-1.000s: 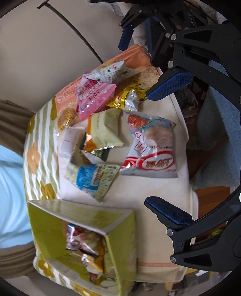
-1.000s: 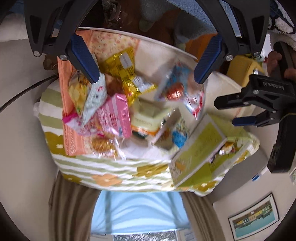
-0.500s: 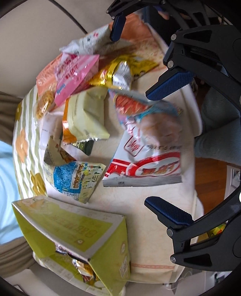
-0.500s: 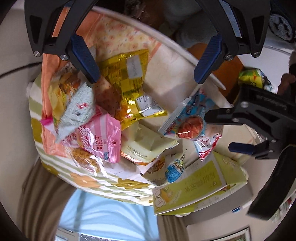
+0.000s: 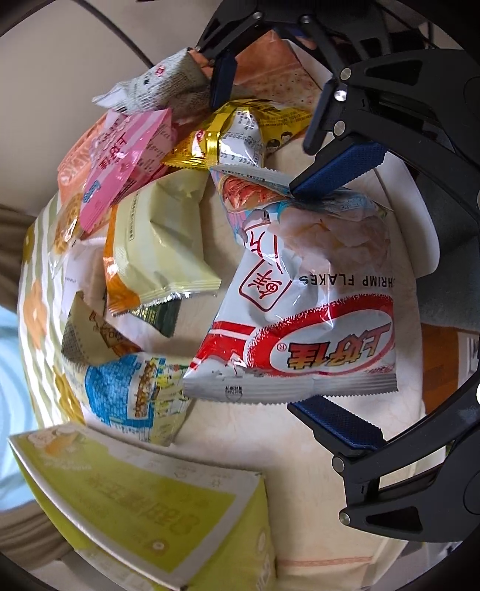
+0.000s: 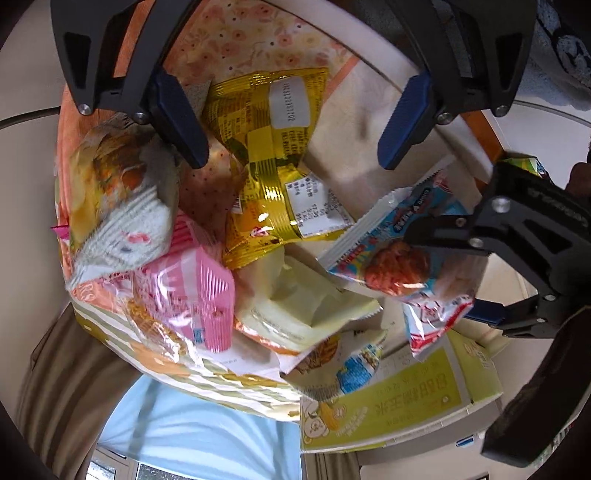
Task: Organize snacks
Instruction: 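Return to the table and grasp the red-white shrimp flakes bag with the left tool, then grasp the gold snack bag with the right tool while the left tool lifts the shrimp bag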
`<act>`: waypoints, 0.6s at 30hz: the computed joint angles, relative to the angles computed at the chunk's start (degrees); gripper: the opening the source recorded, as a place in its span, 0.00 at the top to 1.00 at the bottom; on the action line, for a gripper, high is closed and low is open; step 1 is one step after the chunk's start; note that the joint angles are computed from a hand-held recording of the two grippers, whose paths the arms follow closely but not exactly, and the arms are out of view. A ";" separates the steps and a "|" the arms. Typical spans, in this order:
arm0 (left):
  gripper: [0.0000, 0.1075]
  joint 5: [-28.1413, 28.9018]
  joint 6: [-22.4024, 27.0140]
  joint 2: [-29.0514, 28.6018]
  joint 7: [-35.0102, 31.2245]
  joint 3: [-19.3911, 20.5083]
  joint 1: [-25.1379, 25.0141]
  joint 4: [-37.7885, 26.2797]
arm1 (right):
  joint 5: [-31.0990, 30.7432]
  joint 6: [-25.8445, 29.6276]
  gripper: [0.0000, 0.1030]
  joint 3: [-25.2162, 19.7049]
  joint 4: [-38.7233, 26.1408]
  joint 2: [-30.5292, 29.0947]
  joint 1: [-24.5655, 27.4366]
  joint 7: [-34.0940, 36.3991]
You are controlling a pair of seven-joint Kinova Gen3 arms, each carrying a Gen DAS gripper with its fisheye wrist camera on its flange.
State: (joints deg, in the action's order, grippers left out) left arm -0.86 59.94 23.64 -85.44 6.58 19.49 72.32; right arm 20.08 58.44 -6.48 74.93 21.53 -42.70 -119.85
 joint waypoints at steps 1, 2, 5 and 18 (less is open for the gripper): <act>0.05 0.49 -0.03 0.14 -0.76 0.29 -0.44 -0.01 | -0.35 0.22 0.16 -0.06 -0.28 0.33 0.25 0.31; 0.08 1.46 -0.18 0.23 -1.67 0.66 -1.17 0.06 | -0.54 0.35 0.16 -0.05 -0.73 0.71 0.33 0.47; 0.23 5.99 -0.12 0.02 -4.70 2.10 -4.23 0.68 | -1.29 0.28 0.17 0.09 -1.20 1.24 0.63 0.56; 0.36 10.18 3.17 -1.22 -6.49 1.41 -5.77 -0.83 | -2.81 0.81 0.27 0.89 -2.60 2.25 1.39 -0.16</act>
State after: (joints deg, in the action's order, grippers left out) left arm 9.32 63.11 22.42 -91.93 7.99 13.72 71.50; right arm 17.27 59.26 -5.59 72.32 23.78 -41.30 -120.01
